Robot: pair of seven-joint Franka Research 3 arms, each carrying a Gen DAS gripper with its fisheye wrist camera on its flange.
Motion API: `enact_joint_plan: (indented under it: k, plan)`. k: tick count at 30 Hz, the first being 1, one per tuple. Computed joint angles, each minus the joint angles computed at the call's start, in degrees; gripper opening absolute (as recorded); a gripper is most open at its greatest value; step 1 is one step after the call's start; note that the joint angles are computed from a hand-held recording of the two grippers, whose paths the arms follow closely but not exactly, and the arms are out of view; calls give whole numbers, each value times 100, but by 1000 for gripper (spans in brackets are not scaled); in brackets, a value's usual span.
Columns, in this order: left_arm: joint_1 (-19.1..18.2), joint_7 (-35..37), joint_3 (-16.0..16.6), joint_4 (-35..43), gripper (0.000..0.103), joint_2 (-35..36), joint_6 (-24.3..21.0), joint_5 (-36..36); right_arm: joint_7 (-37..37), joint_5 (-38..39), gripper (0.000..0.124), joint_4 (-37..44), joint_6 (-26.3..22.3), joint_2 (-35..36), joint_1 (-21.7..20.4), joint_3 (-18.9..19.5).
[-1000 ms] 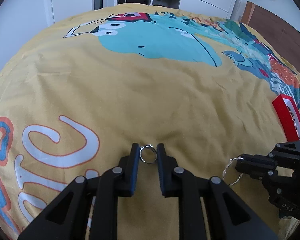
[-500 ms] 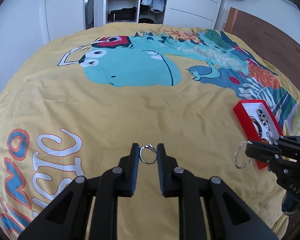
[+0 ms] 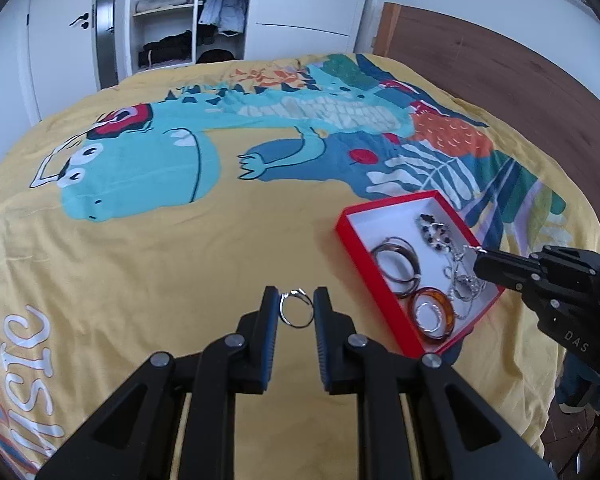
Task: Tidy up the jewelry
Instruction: 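Carry the small ring with the left tool while the right tool carries the hoop earring to the box, then lower into the box and open the left tool while the right tool releases the earring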
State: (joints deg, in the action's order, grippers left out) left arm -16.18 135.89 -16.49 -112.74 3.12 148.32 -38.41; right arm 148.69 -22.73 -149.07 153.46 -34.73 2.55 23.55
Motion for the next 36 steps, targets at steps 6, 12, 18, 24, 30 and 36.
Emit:
enact_joint_plan:
  k: [6,12,18,24,30,36]
  plan:
    - [-333,-184,-266,-13,16,121,197,200,-282,287,4,-731,-291,-919,69,-370]
    - [-644,-482,-509,-15,16,359,657,761,-611,532,4,-1180,-289,-1237,-134,-502]
    - [-781,-876,-682,45,16,664,915,1361,-819,749,4,-1531,9,-1245,-402,-590]
    - [-791,-1322,-789,123,16,946,1068,2031,-973,898,4,-1670,432,-950,-687,-593]
    - [-760,-1722,-865,255,16,1195,1115,2581,-1101,1039,4,-1701,700,-621,-869,-578]
    - [-687,-1948,-962,319,16,1358,1119,2868,-1135,1128,4,-1749,752,-471,-941,-564]
